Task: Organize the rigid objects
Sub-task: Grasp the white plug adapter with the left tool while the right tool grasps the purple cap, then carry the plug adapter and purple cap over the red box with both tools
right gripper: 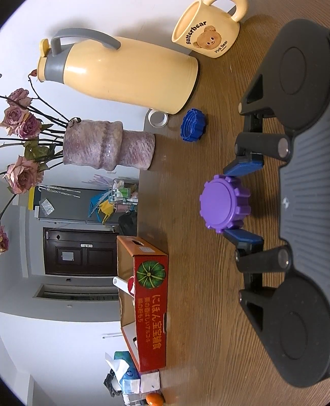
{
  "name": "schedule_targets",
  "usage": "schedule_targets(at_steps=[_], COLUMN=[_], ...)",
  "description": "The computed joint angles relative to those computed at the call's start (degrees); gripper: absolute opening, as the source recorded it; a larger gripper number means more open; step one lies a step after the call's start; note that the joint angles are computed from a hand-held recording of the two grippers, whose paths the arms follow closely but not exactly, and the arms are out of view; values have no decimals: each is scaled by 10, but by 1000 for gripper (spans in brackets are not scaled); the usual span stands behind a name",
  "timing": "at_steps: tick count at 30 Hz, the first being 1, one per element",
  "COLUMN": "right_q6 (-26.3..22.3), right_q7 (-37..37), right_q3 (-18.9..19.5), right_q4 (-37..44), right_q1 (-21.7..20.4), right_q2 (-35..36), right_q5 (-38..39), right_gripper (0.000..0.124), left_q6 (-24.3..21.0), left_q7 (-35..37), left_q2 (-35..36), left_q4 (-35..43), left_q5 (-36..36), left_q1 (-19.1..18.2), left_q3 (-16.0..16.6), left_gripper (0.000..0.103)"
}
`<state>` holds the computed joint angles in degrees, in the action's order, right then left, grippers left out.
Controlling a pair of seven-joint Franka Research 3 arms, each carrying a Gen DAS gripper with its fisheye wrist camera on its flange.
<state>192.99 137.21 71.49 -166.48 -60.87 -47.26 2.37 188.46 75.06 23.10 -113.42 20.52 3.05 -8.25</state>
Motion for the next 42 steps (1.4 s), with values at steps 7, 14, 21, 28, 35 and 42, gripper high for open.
schedule_targets(at_steps=[7, 14, 21, 28, 35, 42], right_q6=[2, 3, 5, 7, 14, 26], right_q7=[10, 20, 31, 43, 48, 34], right_q3=[5, 9, 16, 25, 27, 27], right_q4=[-3, -4, 0, 9, 20, 43], right_q1=[4, 7, 9, 13, 21, 19], right_q2=[-11, -21, -28, -34, -39, -34], right_q5=[4, 3, 1, 1, 2, 4], right_gripper=[45, 45, 45, 45, 45, 45], left_q6=[19, 61, 100, 131, 155, 161], left_q7=[-6, -13, -2, -18, -59, -97], left_q2=[-6, -19, -39, -67, -89, -105], left_q4=[-10, -30, -57, -91, -117, -124], left_q5=[1, -5, -47, -22, 37, 90], left_q1=[-6, -24, -72, -30, -4, -2], left_q3=[10, 35, 83, 36, 7, -3], left_gripper=[66, 66, 66, 66, 66, 66])
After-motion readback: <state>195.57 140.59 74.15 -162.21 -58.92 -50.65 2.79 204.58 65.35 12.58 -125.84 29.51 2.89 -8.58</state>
